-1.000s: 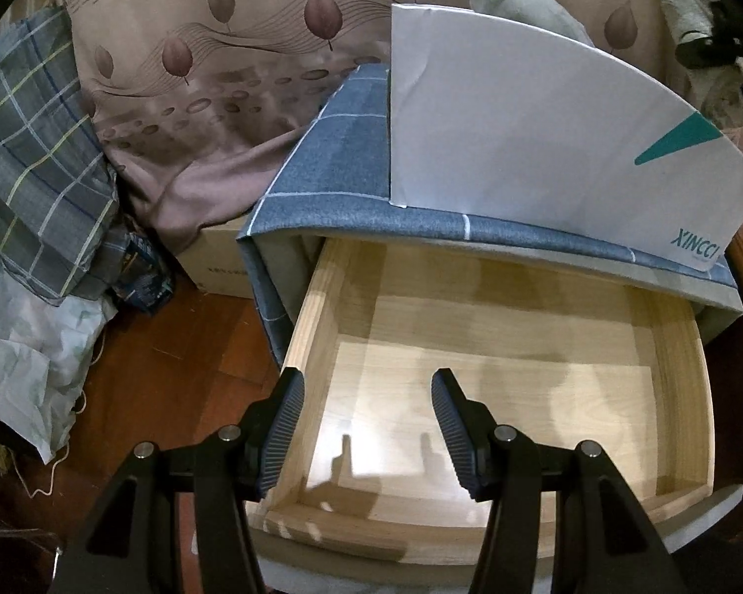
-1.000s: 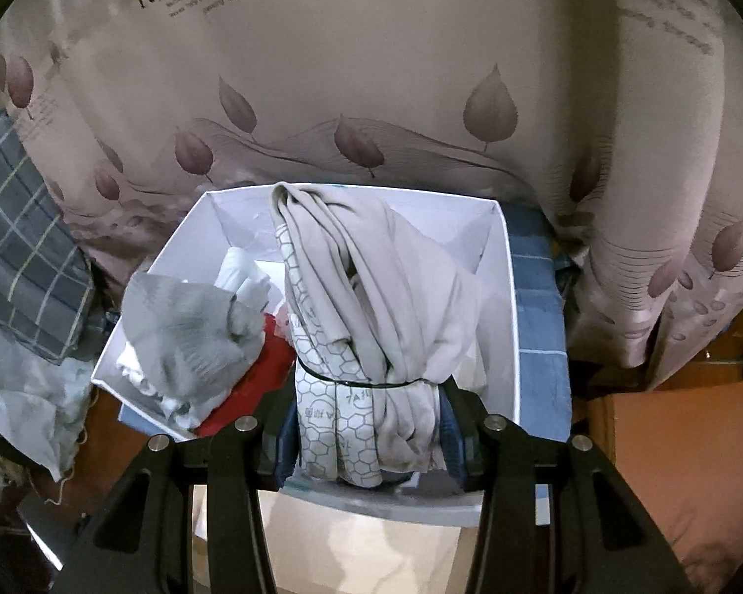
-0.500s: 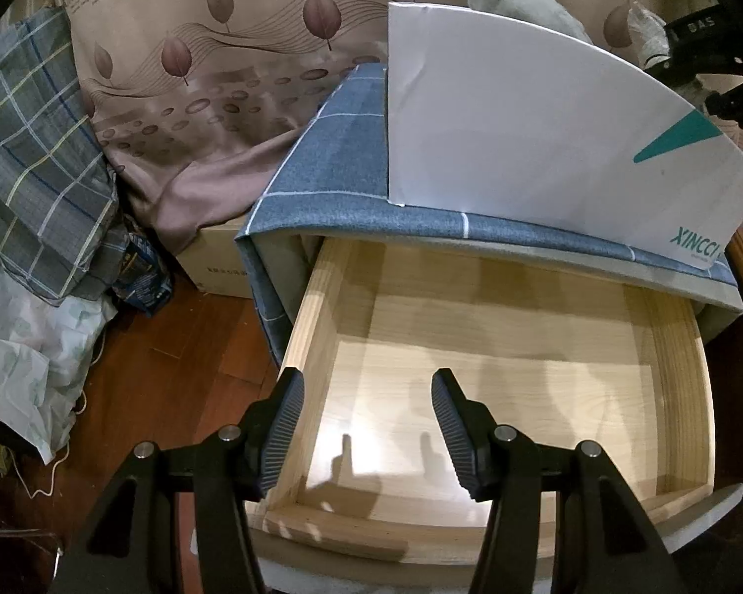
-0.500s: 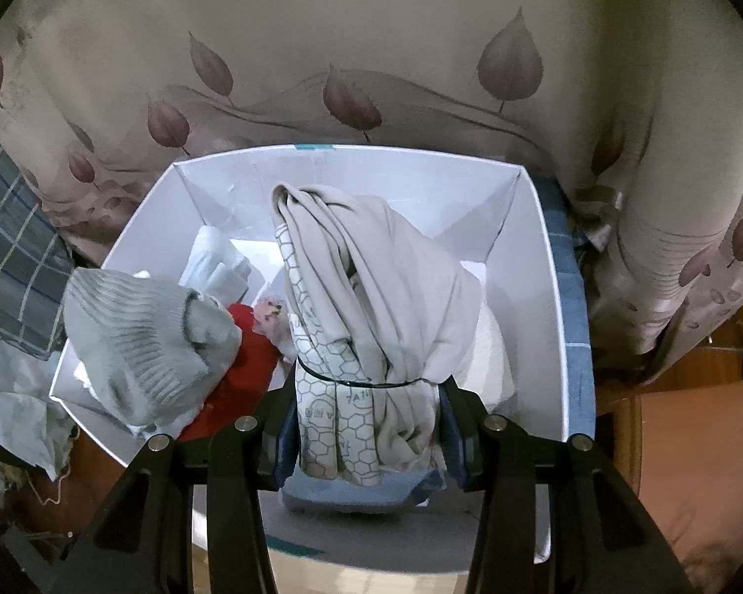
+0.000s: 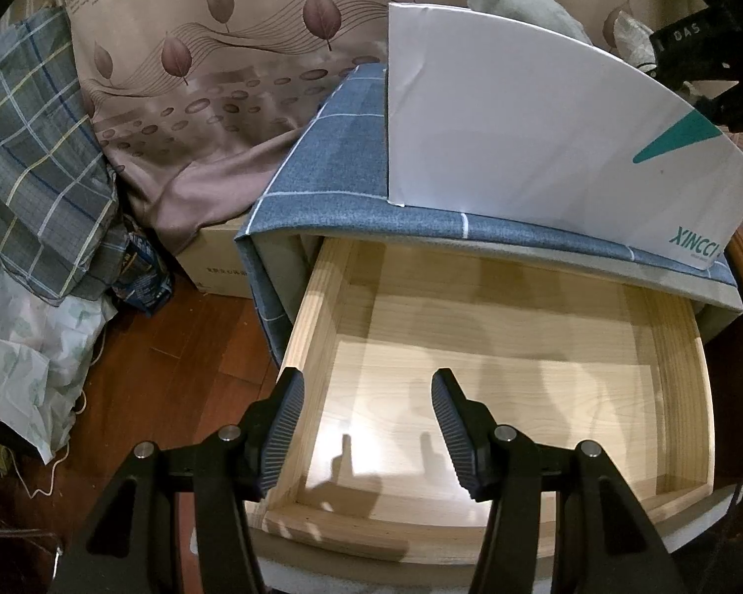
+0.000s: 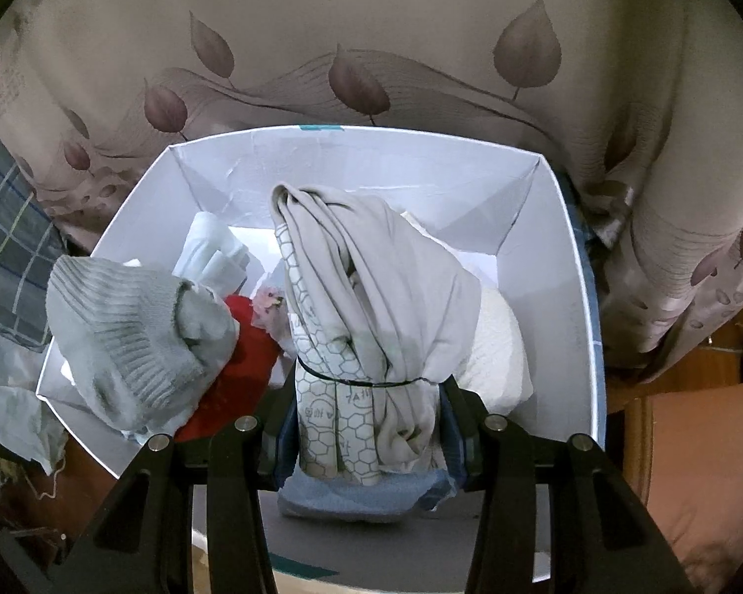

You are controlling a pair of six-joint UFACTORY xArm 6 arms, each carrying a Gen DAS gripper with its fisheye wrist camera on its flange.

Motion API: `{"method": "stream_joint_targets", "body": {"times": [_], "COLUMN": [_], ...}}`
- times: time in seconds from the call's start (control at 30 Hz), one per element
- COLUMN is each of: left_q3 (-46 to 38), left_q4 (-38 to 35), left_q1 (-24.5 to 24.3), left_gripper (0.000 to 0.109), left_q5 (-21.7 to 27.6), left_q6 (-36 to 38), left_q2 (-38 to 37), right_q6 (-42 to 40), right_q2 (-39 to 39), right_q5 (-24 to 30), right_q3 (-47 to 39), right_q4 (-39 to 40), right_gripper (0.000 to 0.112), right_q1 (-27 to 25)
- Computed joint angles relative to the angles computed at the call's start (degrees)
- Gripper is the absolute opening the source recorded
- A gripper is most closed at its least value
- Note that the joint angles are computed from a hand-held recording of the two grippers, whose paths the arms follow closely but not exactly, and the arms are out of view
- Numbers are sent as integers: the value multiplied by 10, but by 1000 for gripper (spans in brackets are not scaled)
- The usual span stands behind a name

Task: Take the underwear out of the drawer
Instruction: 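Lower the patterned sock into the box and open the right tool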

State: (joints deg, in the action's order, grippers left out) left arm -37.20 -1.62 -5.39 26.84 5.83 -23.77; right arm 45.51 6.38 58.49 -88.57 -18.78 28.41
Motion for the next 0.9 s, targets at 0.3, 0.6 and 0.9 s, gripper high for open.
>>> {"method": "stream_joint_targets", "body": {"times": [0.3, 0.6, 0.9], "left_q3": [0, 1, 3], "left_q4": [4, 8, 8], "left_q1": [0, -1, -1], "left_gripper": [55, 55, 55], "left_q5": [0, -1, 2], "left_q6": [-5, -9, -9], "left_q2": [0, 1, -2], "right_q6": [-1, 6, 8], "right_q2": [13, 13, 16], "right_q5": [-5, -7, -15], "right_q3": [-2, 3, 2], "right_q4": [13, 5, -7], "right_gripper": [45, 49, 58], "right_q1": [0, 4, 13]}}
